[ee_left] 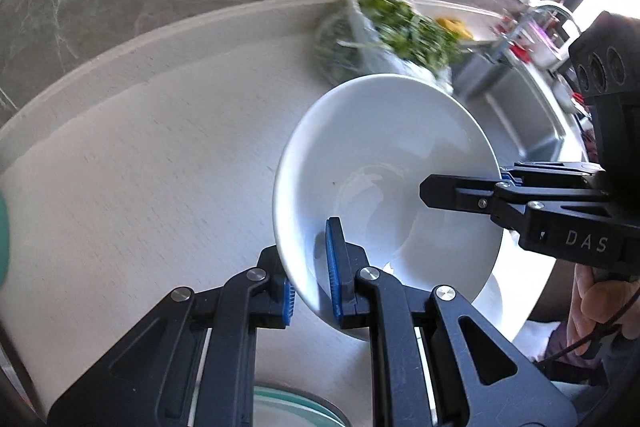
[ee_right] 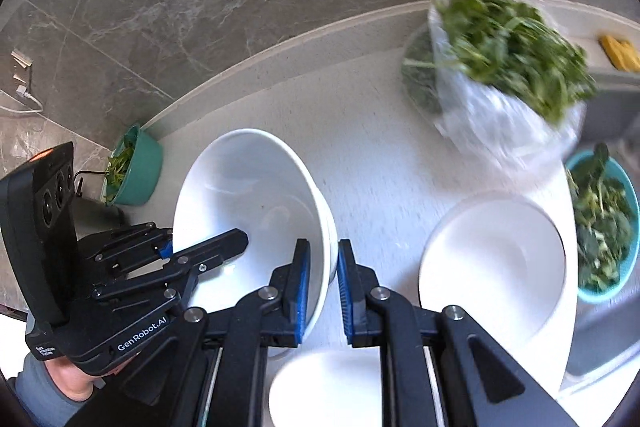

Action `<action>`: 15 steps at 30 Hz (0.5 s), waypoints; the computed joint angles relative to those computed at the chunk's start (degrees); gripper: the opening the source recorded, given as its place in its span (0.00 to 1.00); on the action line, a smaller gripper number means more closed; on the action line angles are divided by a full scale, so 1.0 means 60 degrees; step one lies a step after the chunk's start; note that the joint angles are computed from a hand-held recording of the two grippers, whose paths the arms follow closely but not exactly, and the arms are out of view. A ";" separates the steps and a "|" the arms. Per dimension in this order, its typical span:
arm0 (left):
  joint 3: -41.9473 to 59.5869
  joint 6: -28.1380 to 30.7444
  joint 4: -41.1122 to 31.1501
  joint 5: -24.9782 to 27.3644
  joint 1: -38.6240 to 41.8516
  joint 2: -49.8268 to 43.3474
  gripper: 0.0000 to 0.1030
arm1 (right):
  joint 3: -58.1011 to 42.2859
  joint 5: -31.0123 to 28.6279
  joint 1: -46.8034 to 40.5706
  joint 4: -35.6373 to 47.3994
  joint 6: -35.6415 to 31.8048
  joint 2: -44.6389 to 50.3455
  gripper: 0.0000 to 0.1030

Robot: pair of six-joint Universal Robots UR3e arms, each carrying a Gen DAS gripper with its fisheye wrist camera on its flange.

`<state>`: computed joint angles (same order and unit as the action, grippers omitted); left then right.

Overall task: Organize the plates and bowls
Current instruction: 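Lift the second white bowl and carry it over the first bowl, then lower the second bowl into the first bowl and open both grippers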

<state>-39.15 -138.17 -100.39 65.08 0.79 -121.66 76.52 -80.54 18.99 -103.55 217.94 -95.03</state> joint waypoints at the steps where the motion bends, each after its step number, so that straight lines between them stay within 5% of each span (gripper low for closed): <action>1: -0.0659 0.0114 0.0090 -0.0062 0.0043 0.0450 0.11 | 0.0203 -0.0072 0.0087 0.0027 0.0120 -0.0255 0.16; 7: -0.3925 0.0709 0.0273 -0.0109 0.0208 0.2785 0.11 | 0.1342 -0.0311 0.0757 0.0214 0.1072 -0.1545 0.16; 15: -0.7590 0.0369 0.0908 0.0381 0.0126 0.5301 0.11 | 0.3795 0.0671 0.0544 0.0744 0.1034 -0.4195 0.16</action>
